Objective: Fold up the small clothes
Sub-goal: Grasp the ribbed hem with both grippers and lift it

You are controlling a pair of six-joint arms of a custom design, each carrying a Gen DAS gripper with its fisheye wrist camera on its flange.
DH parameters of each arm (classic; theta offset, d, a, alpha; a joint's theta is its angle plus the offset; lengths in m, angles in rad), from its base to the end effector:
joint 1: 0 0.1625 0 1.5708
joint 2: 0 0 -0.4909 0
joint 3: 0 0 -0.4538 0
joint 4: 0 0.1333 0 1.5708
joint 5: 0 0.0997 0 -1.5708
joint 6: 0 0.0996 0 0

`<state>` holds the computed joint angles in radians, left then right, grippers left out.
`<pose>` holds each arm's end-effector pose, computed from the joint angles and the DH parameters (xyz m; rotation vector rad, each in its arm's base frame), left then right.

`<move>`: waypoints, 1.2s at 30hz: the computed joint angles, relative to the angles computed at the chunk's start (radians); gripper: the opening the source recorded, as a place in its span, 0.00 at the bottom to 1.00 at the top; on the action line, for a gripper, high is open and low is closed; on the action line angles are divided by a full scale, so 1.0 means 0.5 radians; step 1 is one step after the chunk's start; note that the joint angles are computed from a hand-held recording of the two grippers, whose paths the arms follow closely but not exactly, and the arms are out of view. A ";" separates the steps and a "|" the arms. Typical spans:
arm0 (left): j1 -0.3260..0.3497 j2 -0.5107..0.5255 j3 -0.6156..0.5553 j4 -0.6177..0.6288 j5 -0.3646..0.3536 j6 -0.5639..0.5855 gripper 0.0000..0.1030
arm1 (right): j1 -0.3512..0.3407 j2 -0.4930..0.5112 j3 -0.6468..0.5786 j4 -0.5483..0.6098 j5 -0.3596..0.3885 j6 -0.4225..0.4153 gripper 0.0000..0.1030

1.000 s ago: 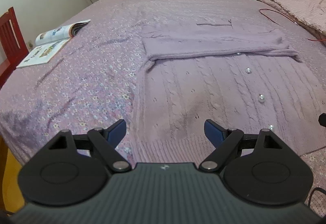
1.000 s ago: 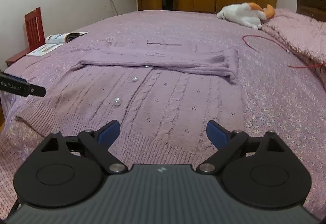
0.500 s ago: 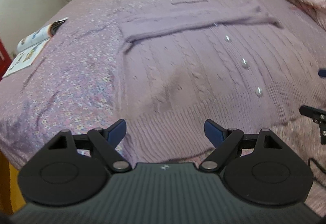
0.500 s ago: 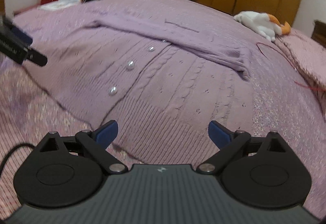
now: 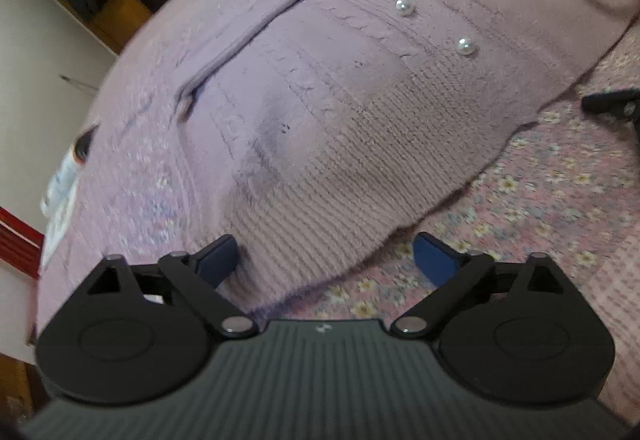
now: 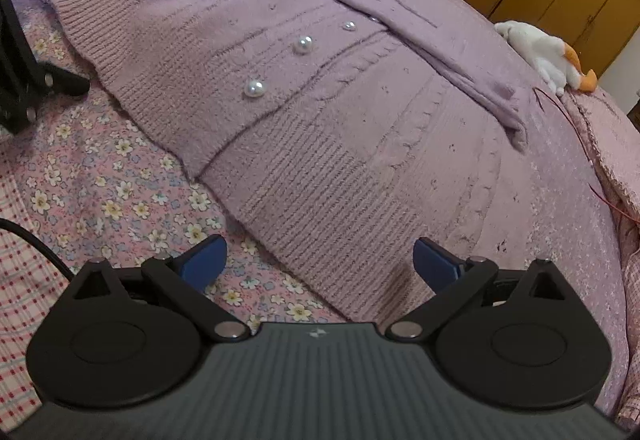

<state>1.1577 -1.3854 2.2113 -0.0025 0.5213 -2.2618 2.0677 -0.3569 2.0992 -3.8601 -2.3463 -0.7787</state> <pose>0.0572 -0.4167 0.2072 0.8112 1.8008 -0.4770 0.2965 -0.4133 -0.1220 1.1374 -1.9695 0.4980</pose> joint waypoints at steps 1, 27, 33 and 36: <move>0.014 0.001 -0.003 -0.040 0.009 0.017 0.98 | 0.002 0.011 -0.014 -0.017 -0.026 -0.011 0.99; 0.061 -0.009 -0.145 -0.095 0.225 -0.273 0.22 | -0.072 0.067 -0.167 -0.264 0.068 -0.195 0.74; 0.053 -0.079 -0.143 -0.074 0.288 -0.438 0.19 | -0.058 0.061 -0.157 -0.311 0.135 -0.156 0.17; 0.045 -0.126 -0.125 -0.109 0.332 -0.433 0.19 | -0.057 0.004 -0.154 -0.253 0.180 0.058 0.13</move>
